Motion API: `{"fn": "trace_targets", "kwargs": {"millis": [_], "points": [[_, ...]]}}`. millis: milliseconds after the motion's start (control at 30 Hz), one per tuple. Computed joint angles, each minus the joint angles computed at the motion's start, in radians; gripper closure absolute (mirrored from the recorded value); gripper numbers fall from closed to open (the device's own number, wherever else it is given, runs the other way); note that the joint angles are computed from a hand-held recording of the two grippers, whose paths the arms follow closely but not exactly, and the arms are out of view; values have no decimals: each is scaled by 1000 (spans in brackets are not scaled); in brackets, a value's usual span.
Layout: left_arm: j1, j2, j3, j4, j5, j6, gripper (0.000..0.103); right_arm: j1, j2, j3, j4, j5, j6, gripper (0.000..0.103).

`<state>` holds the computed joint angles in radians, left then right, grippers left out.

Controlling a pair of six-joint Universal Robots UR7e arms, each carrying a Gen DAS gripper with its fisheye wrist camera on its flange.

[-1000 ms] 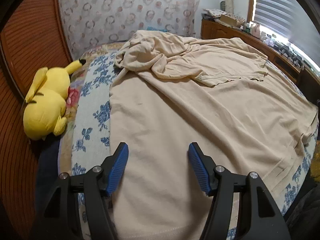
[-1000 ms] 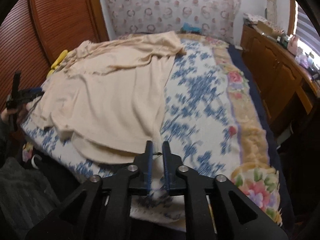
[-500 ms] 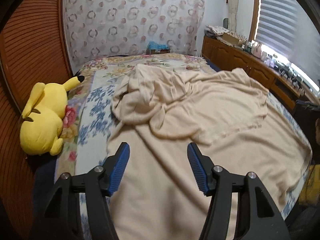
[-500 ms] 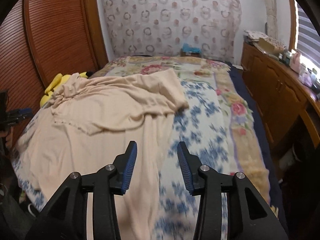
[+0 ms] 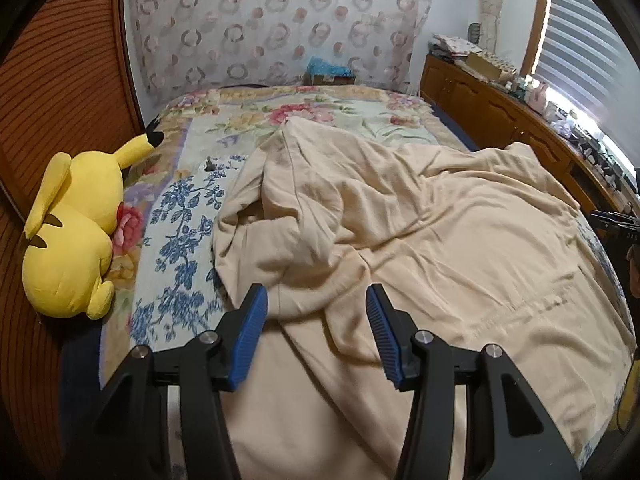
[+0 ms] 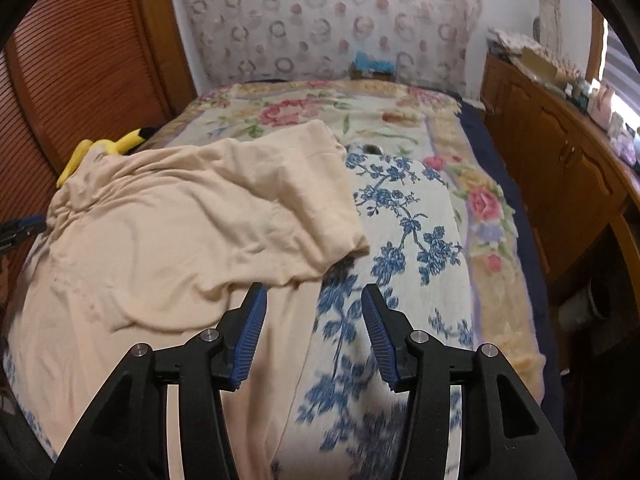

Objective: Fold small clothes

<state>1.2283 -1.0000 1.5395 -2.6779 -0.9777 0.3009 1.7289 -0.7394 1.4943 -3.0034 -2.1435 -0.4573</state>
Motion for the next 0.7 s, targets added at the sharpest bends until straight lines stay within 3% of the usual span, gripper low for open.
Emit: {"fn": "trace_targets", "kwargs": {"millis": [300, 533, 567, 633, 700], "points": [[10, 54, -65, 49, 6, -23, 52, -19, 76, -143, 122, -8, 14, 53], [6, 82, -91, 46, 29, -3, 53, -13, 107, -182, 125, 12, -18, 53], [4, 85, -91, 43, 36, 1, 55, -12, 108, -182, 125, 15, -26, 53], [0, 89, -89, 33, 54, 13, 70, -10, 114, -186, 131, 8, -43, 54], [0, 87, -83, 17, 44, 22, 85, -6, 126, -195, 127, -11, -71, 61]]}}
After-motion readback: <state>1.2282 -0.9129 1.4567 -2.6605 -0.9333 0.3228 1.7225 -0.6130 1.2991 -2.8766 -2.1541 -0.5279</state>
